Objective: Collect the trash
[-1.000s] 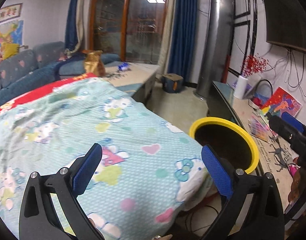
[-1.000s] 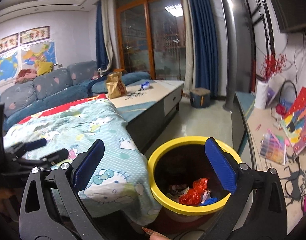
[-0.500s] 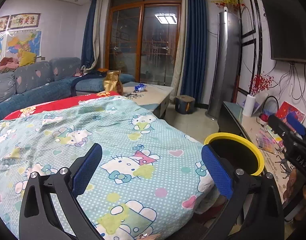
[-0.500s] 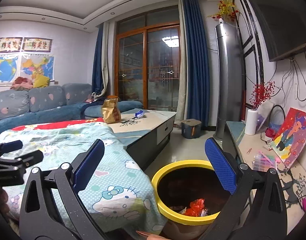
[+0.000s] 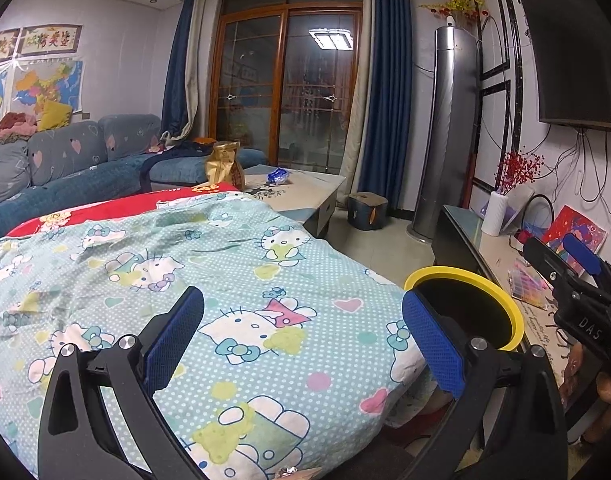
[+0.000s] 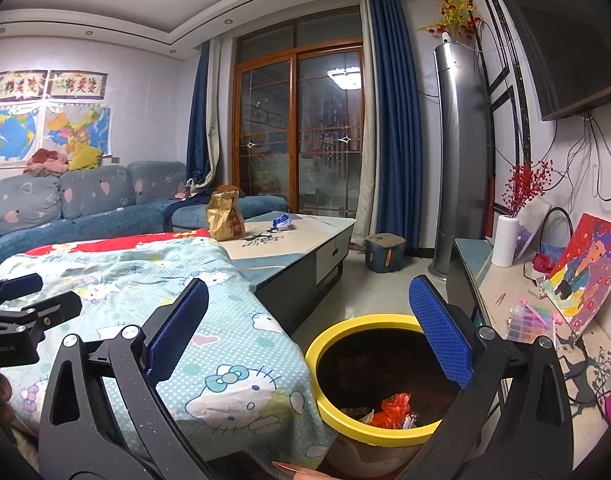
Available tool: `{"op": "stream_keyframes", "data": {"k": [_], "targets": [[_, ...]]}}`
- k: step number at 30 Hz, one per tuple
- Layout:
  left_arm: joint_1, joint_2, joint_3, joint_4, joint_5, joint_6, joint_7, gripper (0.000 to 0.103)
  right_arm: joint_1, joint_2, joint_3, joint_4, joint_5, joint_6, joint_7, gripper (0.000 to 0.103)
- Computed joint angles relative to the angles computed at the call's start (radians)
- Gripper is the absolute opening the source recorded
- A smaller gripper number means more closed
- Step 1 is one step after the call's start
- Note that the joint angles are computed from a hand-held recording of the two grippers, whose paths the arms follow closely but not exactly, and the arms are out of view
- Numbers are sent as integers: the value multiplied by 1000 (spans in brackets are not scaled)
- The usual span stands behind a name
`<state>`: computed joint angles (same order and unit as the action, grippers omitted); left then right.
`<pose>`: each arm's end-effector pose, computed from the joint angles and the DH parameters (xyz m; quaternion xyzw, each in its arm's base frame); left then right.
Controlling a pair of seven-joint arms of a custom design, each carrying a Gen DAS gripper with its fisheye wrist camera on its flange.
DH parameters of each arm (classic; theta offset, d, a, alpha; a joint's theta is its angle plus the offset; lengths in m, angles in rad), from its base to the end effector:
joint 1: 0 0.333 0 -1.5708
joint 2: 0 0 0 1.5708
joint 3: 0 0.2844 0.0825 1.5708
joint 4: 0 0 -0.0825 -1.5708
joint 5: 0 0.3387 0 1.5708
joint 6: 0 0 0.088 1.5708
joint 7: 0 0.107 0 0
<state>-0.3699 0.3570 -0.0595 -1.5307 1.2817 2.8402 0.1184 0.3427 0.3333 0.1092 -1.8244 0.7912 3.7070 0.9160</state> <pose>0.5735 -0.3108 0.5190 -0.5768 0.5991 -0.4308 0.3504 0.5714 0.1625 0.5066 -0.5488 0.5307 -0.4387 0.4740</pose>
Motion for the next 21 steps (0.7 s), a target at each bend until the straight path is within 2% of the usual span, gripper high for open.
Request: {"op": "stream_keyframes", "data": {"k": [21], "targets": [[-5,7,2,5,1,1,0,97,-6,10,2,2,-6,15,13,93]]}}
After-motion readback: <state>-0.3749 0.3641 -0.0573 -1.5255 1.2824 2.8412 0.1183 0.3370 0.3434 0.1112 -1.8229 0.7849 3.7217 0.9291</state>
